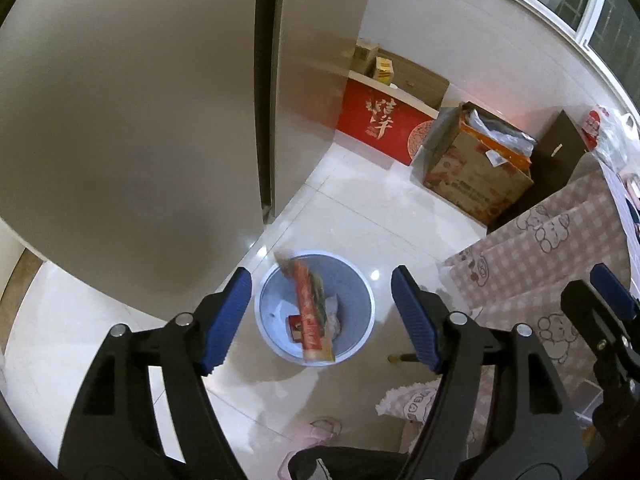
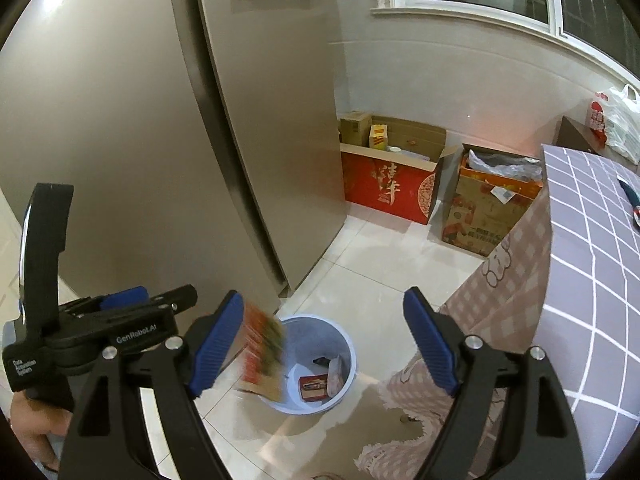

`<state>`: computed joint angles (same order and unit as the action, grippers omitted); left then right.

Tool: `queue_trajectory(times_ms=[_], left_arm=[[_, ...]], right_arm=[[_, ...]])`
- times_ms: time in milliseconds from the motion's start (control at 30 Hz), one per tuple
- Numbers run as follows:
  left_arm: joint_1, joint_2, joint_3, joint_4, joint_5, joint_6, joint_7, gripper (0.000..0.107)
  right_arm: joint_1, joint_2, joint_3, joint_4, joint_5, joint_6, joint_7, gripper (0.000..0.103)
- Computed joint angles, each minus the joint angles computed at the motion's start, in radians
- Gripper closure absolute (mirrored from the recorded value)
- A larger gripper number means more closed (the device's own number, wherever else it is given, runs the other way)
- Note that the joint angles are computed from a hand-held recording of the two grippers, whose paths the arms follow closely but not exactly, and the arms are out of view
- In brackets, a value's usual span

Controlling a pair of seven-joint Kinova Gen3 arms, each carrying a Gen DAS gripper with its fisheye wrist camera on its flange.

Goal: Collect trash
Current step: 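Open both grippers to drop the box and bag into the bin, then move both tools back toward the table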

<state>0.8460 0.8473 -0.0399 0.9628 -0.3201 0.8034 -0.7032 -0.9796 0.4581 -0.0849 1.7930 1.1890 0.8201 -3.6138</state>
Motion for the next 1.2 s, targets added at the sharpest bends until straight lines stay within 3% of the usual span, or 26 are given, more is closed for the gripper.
queue_trajectory(times_ms=[200, 533, 833, 1200], left_arm=[[0.039, -0.051, -0.02, 0.063, -0.027, -0.025, 0.045, 0.036], [0.135, -0.155, -0.047, 0.179, -0.141, -0.072, 0.201, 0.036], [0.203, -0.196, -0.031, 0.184, -0.234, -0.043, 0.259, 0.036], [0.26, -0.209, 0.005, 0.141, -0.284, 0.001, 0.25, 0.035]], right_arm=[[-0.007, -0.032, -0.011, 0.024, -0.008, 0.021, -0.017, 0.022], [-0.05, -0.123, -0.084, 0.088, 0.0, 0.165, -0.09, 0.021], [-0.076, -0.2, -0.163, 0.146, -0.005, 0.283, -0.167, 0.021], [-0.115, -0.288, -0.26, 0.231, -0.038, 0.428, -0.296, 0.019]])
